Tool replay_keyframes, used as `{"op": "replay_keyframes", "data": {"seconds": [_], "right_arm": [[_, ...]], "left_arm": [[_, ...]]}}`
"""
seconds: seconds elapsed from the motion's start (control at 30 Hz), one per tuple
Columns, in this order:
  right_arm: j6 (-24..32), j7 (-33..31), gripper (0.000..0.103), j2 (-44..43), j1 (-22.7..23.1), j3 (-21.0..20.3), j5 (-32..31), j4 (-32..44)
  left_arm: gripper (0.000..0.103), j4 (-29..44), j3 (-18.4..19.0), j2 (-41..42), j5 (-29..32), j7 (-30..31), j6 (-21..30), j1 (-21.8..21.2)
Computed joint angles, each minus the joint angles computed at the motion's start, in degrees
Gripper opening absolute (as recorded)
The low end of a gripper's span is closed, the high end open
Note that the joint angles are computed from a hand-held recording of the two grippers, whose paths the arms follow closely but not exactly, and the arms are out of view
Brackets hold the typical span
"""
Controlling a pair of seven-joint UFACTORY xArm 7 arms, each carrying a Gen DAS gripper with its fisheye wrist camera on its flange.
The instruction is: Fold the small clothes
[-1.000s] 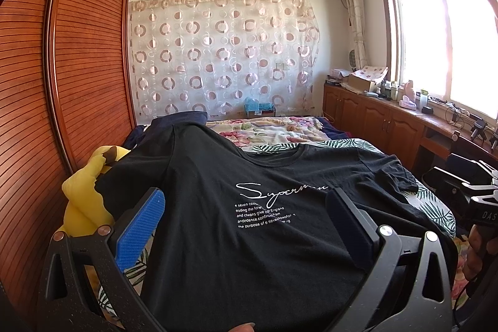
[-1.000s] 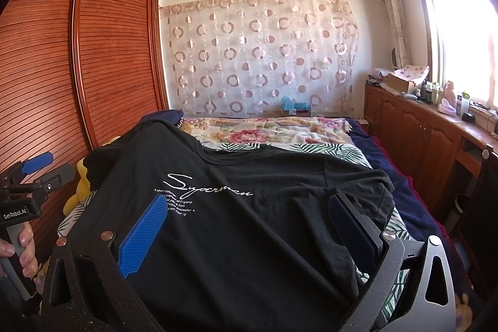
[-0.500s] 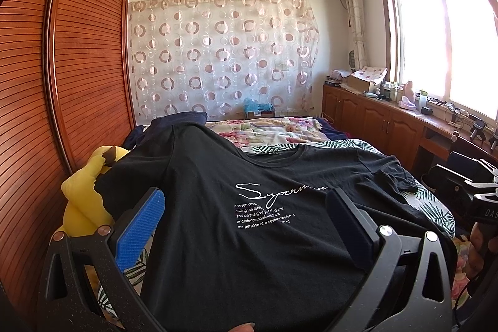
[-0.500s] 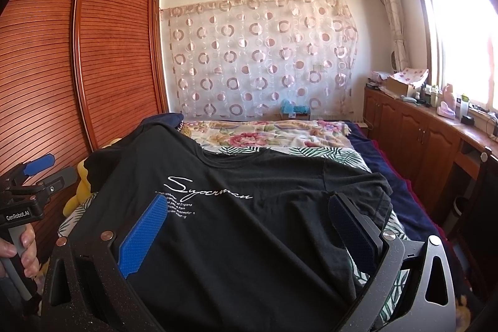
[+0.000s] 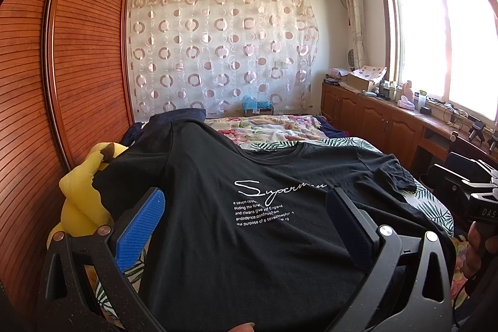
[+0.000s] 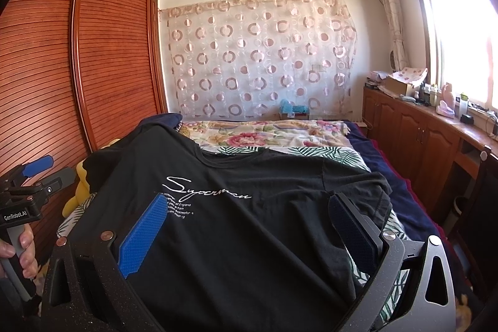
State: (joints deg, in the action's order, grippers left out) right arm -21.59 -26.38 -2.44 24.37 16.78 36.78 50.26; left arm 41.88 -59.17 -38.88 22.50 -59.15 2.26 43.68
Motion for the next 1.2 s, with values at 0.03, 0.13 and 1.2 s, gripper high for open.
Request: {"op": "replay_keyframes", "data": {"seconds": [0.03,0.13,1.2], "right_arm": [[-0.12,-1.42,0.103,0.15,-0.04,0.43,1.4,0.25],[-0.84,-6.3,0.103,2.08,0.91,0.54,5.5,2.2],[5.94,14.74,0.096,15.72,-15.28,7.33,-35.29,13.41]], "left_arm": [[0.103,0.04,-0.19,0.18,-0.07,-0.07,0.05,0.12],[0.103,-0.27,0.22,2.37,-0.09,0.35,-0.56,0.03],[0.056,9.11,-4.15,29.39,7.8,19.76,-1.66,25.05]]}}
